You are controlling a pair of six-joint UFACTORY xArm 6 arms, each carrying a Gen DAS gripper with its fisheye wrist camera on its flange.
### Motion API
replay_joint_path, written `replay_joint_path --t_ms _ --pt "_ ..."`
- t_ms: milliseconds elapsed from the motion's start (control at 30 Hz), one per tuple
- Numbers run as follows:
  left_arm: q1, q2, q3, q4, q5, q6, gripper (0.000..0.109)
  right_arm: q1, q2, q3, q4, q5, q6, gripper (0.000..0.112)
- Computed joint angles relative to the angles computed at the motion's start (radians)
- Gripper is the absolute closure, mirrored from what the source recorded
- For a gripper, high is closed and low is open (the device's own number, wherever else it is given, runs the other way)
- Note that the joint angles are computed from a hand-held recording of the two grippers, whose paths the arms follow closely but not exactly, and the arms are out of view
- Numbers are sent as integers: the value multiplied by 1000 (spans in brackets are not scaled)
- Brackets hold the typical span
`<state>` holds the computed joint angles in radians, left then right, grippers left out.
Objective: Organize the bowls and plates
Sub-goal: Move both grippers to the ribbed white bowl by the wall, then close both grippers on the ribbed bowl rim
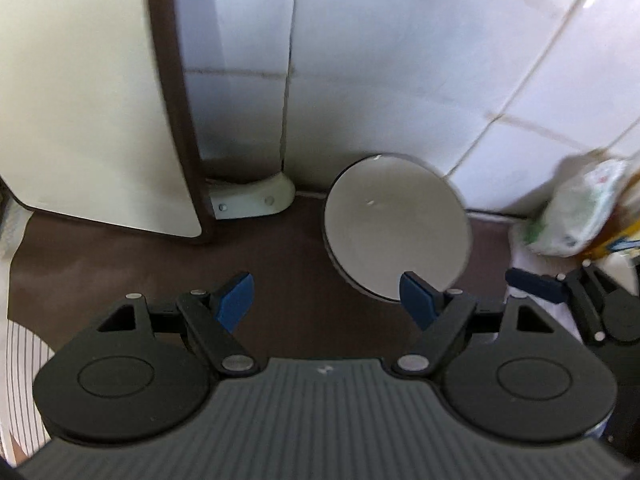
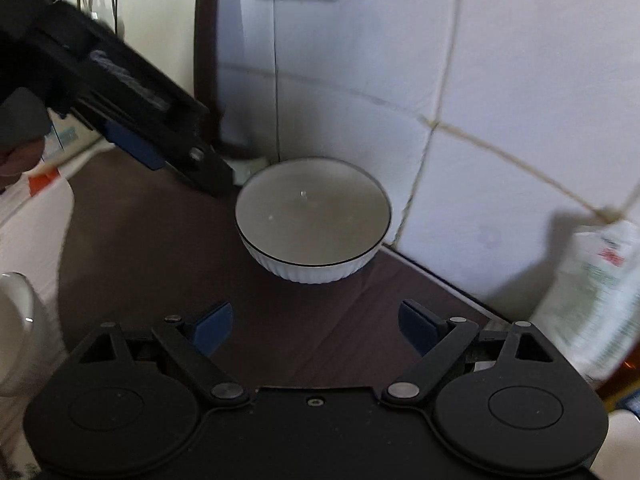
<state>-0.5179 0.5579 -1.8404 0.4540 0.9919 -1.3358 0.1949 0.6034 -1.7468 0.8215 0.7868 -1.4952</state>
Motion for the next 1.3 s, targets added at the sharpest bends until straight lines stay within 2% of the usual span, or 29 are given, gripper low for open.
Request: replay_joint_path --t_ms 33,100,233,333,433,500,567,633,733,833,933,1033,1133,1300 --pt "5 24 -25 -8 17 -3 31 7 26 -28 -14 7 17 20" --pt "17 40 -24 -18 -2 -50 34 21 81 -92 -45 27 56 20" --pt "49 5 75 -64 -125 -142 47 51 137 -143 -62 2 68 20" --pt "48 36 35 -39 -91 -131 59 62 185 -194 -44 5 102 20" --pt "48 72 -11 -39 -56 -118 64 78 202 -194 4 -49 73 20" --pt "52 77 -10 -41 -76 -125 72 78 221 -219 18 -37 75 20" --pt "58 68 15 -53 -123 -126 87 79 234 -236 17 -23 79 20" --pt "63 63 28 -78 -159 -104 96 84 226 -215 40 -40 47 20" --pt "55 99 -50 -88 -95 -45 98 92 193 -159 52 -71 23 20" --pt "44 119 -91 -85 -64 -5 98 83 160 -117 61 -43 8 20" --pt "26 92 -64 -44 -75 -34 97 87 114 -53 85 -77 -41 20" --pt "5 36 -13 -14 -73 -63 97 84 66 -2 119 -74 -44 20" --pt "-16 -14 33 8 -72 -74 97 78 -6 83 181 -77 -117 20" --pt "-71 -100 92 80 -13 -87 97 67 -141 240 286 -91 -203 20"
